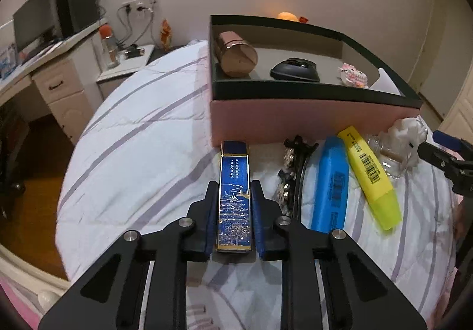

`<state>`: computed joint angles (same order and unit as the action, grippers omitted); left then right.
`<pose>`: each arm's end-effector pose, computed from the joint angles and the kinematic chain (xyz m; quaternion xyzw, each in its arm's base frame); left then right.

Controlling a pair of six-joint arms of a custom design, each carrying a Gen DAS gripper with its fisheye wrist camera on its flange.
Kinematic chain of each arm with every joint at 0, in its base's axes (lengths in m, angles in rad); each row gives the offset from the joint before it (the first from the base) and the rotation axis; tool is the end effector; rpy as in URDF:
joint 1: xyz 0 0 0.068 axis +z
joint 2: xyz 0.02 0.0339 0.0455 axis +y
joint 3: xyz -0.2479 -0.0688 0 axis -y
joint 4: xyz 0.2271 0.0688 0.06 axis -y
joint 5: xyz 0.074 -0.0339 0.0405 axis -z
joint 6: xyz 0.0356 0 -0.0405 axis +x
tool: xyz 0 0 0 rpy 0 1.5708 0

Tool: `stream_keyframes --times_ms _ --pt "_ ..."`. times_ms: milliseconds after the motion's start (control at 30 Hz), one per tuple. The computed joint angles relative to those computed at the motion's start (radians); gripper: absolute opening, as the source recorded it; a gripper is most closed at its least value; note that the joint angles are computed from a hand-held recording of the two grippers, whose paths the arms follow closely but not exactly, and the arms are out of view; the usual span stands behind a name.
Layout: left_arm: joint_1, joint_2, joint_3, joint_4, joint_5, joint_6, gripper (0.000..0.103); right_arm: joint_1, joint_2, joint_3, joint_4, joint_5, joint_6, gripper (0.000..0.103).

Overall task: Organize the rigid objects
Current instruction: 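Grasp the blue-and-gold lighter box with the left tool while the right tool grasps the white astronaut lamp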

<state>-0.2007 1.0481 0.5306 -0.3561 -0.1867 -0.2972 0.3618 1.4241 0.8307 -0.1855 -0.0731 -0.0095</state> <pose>0.1907 -0.0321 0.1845 -0.0769 0.9331 0.0011 0.3512 0.2642 0.1028 0.2046 -0.1840 0.9036 0.1007 0.3736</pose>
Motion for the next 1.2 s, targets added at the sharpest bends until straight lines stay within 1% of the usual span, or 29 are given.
stream_keyframes --times_ms 33,133,233,367,433,500,600,767,800,867,900,933,1033,1200 --pt "-0.019 -0.024 -0.005 -0.027 -0.031 -0.032 0.020 0.000 -0.002 0.000 0.001 0.003 0.000 0.103" --pt "-0.067 -0.063 -0.018 -0.079 -0.093 -0.061 0.020 -0.001 -0.008 0.000 0.001 0.012 -0.002 0.103" --pt "-0.089 -0.077 -0.026 -0.097 -0.117 -0.073 0.020 0.000 -0.017 -0.003 0.013 0.030 -0.004 0.103" --pt "-0.123 -0.058 -0.021 -0.100 -0.166 -0.073 0.021 0.016 0.016 0.031 -0.005 0.036 -0.011 0.103" --pt "-0.123 -0.062 -0.026 -0.094 -0.165 -0.074 0.021 0.022 0.044 0.049 -0.009 0.019 -0.023 0.103" --pt "-0.102 -0.083 -0.046 -0.073 -0.139 -0.062 0.021 0.025 0.074 0.070 -0.009 0.001 -0.028 0.103" --pt "-0.089 -0.094 -0.057 -0.057 -0.121 -0.052 0.021 0.038 0.121 0.113 -0.033 0.042 -0.030 0.103" --pt "-0.068 -0.096 -0.061 -0.039 -0.090 -0.045 0.023 0.021 0.161 0.138 -0.055 -0.005 -0.026 0.102" --pt "-0.066 -0.095 -0.060 -0.037 -0.087 -0.046 0.023 0.013 0.163 0.139 -0.057 -0.025 -0.026 0.101" --pt "-0.072 -0.092 -0.060 -0.034 -0.096 -0.055 0.023 0.002 0.157 0.131 -0.053 -0.061 -0.029 0.089" --pt "-0.087 -0.088 -0.060 -0.033 -0.115 -0.066 0.023 0.000 0.154 0.129 -0.055 -0.074 -0.032 0.084" --pt "-0.097 -0.087 -0.061 -0.034 -0.128 -0.070 0.023 0.000 0.154 0.129 -0.059 -0.085 -0.033 0.073" --pt "-0.087 -0.118 -0.069 -0.048 -0.109 -0.078 0.020 0.007 0.136 0.115 -0.062 -0.070 -0.030 0.073" --pt "-0.032 -0.197 -0.088 -0.077 -0.009 -0.082 0.020 -0.008 0.095 0.080 -0.065 -0.096 -0.022 0.073"
